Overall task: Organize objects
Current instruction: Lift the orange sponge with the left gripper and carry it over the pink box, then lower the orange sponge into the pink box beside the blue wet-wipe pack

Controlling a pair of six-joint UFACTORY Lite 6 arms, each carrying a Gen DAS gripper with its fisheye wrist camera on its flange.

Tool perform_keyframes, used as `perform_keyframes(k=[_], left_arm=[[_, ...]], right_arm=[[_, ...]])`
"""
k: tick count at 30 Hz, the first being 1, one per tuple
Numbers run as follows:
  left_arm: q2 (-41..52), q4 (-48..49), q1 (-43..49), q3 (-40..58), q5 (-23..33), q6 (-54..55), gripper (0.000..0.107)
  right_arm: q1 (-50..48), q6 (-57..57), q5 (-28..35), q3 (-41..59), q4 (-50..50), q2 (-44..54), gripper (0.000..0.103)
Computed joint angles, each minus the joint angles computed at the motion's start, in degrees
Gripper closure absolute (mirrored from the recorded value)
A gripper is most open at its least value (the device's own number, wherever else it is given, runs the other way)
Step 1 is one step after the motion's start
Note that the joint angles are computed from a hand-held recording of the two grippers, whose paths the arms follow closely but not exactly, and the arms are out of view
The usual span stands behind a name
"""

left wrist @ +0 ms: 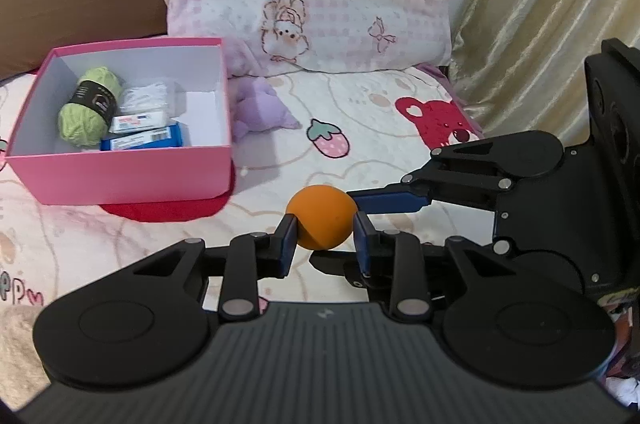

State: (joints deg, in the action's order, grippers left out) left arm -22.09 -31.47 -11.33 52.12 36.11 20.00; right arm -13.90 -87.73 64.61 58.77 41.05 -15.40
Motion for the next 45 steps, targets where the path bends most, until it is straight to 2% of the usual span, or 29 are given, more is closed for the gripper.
perform_keyframes(k=[7,12,18,23,27,31,33,39,45], left_arm=[[-0.8,-4.46,8.1,1.97,4.6,5.9,0.076],[3.82,-9.89,12.83,4.12,3.34,10.96,0.076],[13.22,-16.67,17.48,10.22,0.96,19.93,0.076],[27.08,-17.46,20.16,20.98,0.78,21.92,0.076],[39.05,-16.48,21.06,33.12,1.47,20.49,0.075],[51.43,-16.82,22.22,46.77,2.52,19.65,0.072],[54.83,-19.07,23.19,49.52,2.95,19.82,0.072],[57.79,-25.75,26.19,47.92,1.78,25.22,0.072],[62.07,-23.88,27.29,50.15,1.6,23.08,0.071]], right_arm=[[5.41,2.25,-0.72,1.95,0.78,-1.28,0.057],[10.68,4.2,-5.03,4.27,2.05,1.98,0.057],[17.75,8.34,-12.03,10.54,3.79,10.44,0.057],[23.16,9.78,-18.42,16.0,6.15,20.06,0.057],[26.76,13.37,-21.45,25.94,5.49,30.59,0.057],[28.02,18.38,-19.25,40.39,4.48,42.67,0.057],[28.87,20.51,-19.16,45.93,2.95,47.28,0.057],[32.03,21.5,-18.1,54.15,-1.47,54.45,0.057],[34.51,26.89,-15.35,62.54,-6.42,61.91,0.057]])
